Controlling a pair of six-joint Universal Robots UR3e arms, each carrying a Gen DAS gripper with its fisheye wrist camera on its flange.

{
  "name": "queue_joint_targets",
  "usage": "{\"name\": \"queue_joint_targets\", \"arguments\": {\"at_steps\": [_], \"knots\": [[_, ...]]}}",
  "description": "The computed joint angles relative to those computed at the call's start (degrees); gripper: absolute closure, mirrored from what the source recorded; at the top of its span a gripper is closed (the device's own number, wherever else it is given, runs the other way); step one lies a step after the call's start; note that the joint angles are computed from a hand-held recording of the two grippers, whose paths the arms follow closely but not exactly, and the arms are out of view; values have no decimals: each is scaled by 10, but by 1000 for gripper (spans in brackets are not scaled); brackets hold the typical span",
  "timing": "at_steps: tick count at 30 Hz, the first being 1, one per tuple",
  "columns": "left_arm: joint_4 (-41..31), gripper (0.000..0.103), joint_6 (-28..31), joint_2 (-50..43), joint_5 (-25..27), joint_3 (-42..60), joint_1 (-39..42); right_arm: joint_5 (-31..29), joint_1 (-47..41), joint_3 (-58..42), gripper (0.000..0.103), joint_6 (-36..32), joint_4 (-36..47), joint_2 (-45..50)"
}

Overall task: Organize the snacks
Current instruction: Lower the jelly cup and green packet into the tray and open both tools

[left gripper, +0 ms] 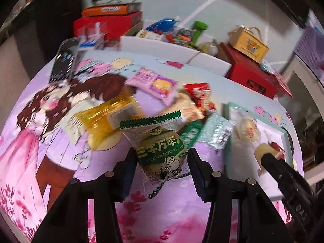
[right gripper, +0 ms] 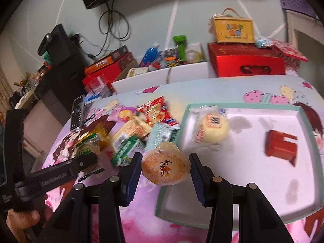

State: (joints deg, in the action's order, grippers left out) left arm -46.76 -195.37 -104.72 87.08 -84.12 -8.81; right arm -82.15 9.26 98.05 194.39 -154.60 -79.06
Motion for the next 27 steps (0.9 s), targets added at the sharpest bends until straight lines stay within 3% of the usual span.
{"name": "queue_joint_targets", "arguments": {"at_steps": [16,27], "knots": [[-12,51,85,-117,-25,167,-134,-20,-190,161,53,48,44,-169],[-48,50,120,-203,-19,263,-187,-11,-263,196,53,50,95,-216]]}}
